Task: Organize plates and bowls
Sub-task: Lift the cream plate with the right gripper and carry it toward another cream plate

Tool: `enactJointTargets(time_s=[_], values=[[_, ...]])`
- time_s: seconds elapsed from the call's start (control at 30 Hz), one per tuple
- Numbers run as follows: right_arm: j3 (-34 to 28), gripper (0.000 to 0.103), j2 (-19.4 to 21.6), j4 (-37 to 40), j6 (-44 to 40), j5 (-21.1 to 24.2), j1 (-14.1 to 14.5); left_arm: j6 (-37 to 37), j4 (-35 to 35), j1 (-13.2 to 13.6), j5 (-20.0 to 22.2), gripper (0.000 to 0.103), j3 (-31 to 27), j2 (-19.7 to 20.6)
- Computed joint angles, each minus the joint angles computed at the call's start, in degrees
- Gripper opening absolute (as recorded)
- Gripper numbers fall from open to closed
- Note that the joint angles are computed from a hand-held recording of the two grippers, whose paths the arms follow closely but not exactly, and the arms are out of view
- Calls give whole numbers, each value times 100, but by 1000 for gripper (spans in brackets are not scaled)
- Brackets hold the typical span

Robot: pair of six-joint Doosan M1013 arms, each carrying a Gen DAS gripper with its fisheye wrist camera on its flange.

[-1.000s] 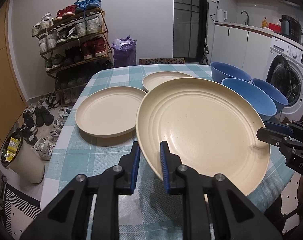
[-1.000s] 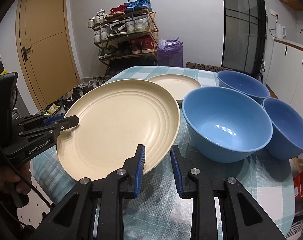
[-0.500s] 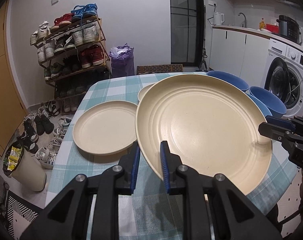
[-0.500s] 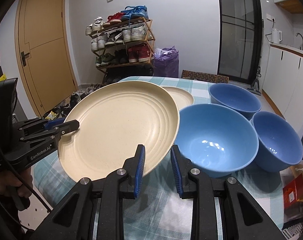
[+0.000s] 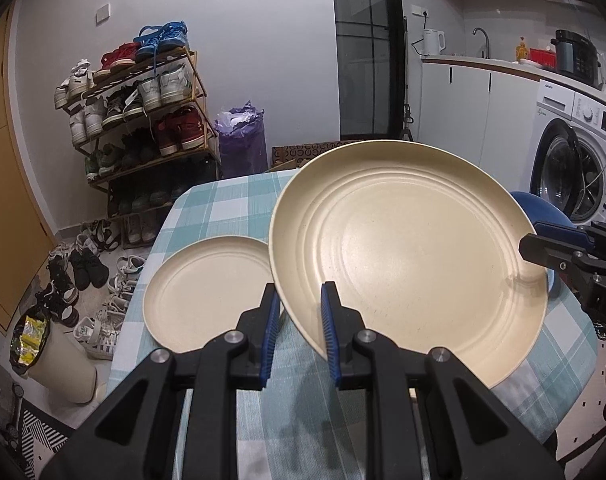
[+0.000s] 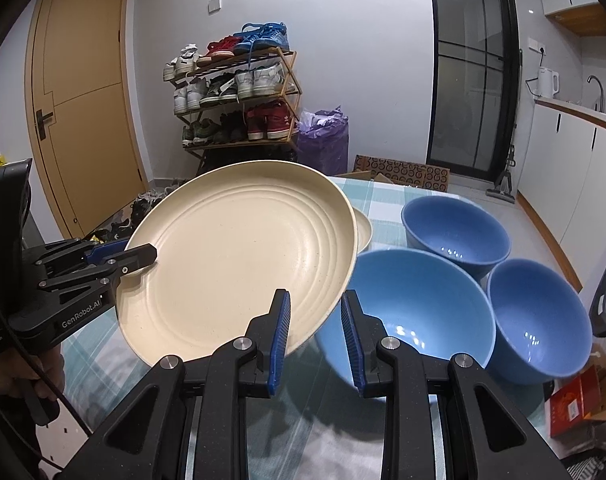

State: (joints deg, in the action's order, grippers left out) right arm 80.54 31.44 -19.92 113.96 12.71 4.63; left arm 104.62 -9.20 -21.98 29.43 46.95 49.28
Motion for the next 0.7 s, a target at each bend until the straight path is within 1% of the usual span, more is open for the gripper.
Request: enactJointTargets(time_s=[0.07,0.17,0.47,0.6,0.7], values=[[-56,27,25,-160,163,-8,-10,2,-11,-3,55,19,-137,64],[-185,27,81,-193,171,79,-31,-34,9,-14,145,19,-319,150],[-544,27,230,71,-263,301,-115,-143,111,-32,455,19,-962,465],[-729,27,305,170,-409,376,-149,-222,207,-42,653,19,-1341,644],[-883,27,363,398,-636,418,-183,-276,277,-45,803,19,-1648,783]])
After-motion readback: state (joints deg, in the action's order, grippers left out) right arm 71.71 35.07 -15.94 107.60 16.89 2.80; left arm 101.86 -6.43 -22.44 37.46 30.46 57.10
